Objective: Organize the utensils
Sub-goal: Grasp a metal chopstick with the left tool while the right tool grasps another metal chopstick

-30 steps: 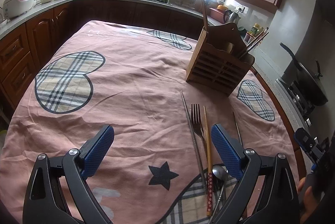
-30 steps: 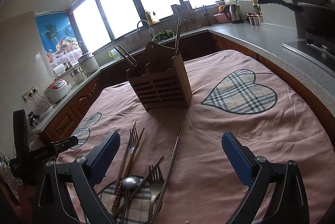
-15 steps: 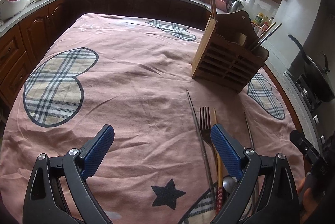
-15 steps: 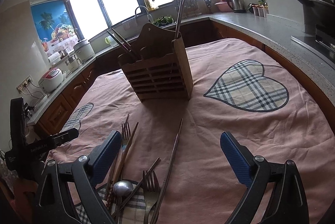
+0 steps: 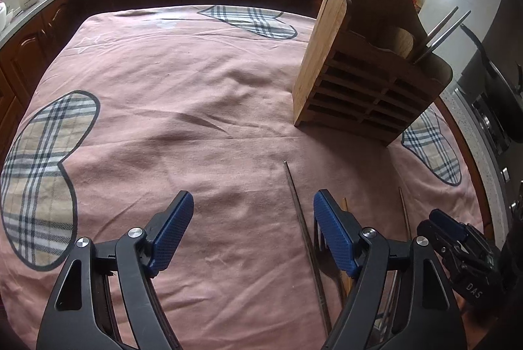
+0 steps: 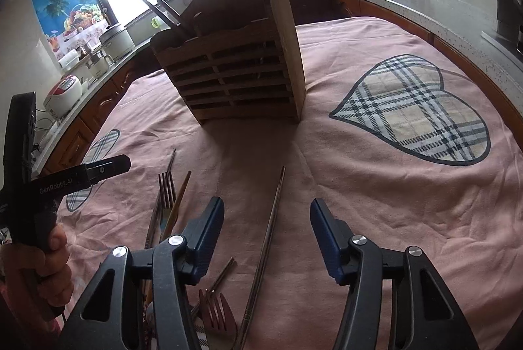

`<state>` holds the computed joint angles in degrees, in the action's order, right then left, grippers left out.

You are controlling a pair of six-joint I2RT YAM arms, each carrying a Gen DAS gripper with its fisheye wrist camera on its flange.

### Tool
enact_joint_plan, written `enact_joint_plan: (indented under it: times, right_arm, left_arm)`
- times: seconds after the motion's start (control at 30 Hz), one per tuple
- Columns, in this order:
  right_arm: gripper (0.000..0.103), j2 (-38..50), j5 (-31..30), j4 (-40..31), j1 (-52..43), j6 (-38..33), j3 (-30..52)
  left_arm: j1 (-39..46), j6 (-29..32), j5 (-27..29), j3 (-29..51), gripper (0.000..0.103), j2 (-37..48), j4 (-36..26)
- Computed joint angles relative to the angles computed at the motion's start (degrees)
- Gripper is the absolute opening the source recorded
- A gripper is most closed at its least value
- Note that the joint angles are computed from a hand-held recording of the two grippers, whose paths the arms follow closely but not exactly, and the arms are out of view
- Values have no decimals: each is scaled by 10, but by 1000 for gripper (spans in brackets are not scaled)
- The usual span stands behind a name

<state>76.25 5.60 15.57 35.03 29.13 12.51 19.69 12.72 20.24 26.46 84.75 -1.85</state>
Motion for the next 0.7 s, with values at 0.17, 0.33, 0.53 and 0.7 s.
enact_joint_plan:
  times: [0.17,0.33,0.53,0.7]
  right_arm:
    - [49,49,-14,8,-18,-13,24]
    - [39,87,-16,10,-28,-25,46]
    - [26,134,-14,30,-32,-32,64]
    - [17,145,5,23,-25,-41,75]
  left_arm:
    - [-43,-16,-24,45,61,68,2]
    - [-73,-28,-42,80,48,124,1]
    - [-110,-27,-86,82,26,133,26]
    - [-139,-17,-112,68,7,130,52]
